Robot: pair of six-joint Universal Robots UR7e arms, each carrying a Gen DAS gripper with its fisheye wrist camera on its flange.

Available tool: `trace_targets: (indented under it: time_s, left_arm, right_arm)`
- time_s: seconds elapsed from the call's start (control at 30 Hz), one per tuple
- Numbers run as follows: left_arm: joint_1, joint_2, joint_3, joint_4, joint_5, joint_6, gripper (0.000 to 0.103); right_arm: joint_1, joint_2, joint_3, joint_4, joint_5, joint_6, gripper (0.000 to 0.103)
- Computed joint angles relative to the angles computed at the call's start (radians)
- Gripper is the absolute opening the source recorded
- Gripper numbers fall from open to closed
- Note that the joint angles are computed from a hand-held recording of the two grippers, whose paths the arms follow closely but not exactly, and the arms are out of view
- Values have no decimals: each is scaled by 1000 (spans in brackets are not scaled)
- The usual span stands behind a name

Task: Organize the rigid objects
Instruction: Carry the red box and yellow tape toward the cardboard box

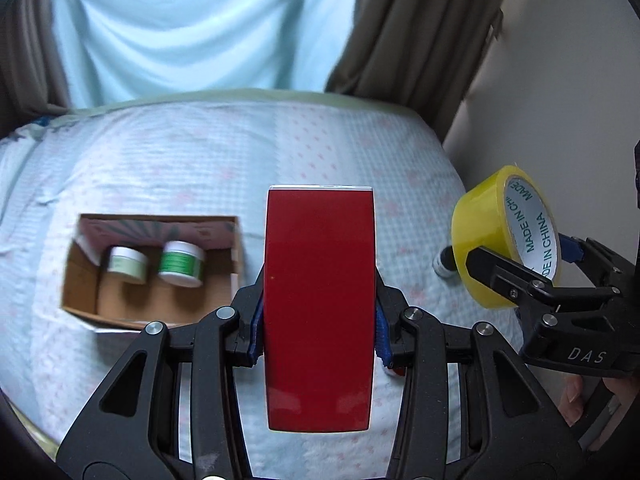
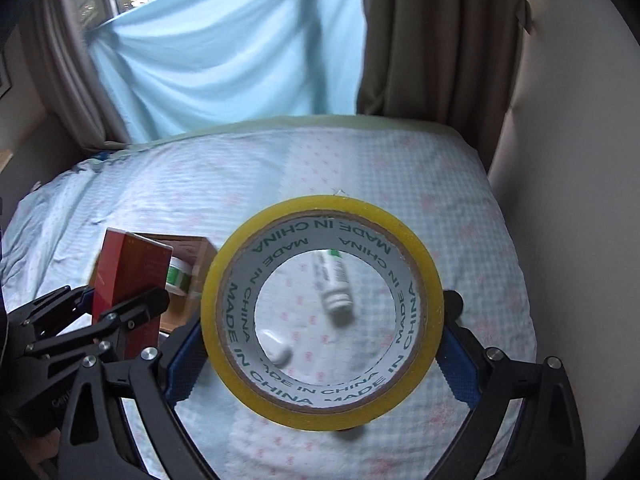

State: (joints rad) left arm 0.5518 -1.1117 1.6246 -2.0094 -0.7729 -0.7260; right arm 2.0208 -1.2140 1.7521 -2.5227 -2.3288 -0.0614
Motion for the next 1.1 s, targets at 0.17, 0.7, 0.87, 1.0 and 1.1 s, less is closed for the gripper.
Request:
trace_targets:
  time_s: [0.17, 0.7, 0.87, 1.0, 1.1]
  left_arm:
    - [-16, -117, 8, 100, 63, -61, 38]
    - [209, -310, -90, 210, 46, 232, 38]
    - [344, -282, -132, 179, -32, 383, 38]
    - [437, -238, -153, 146, -90, 458, 38]
    - [495, -200, -159, 111, -121, 488, 38]
  right_arm:
    - [59, 49, -70, 49, 54, 44, 97]
    - [190, 373, -319, 114, 74, 331, 97]
    - [187, 490, -404, 146, 63, 464, 97]
    - [170, 562, -457, 190, 53, 534, 97]
    - [146, 604, -477, 200, 55, 563, 97]
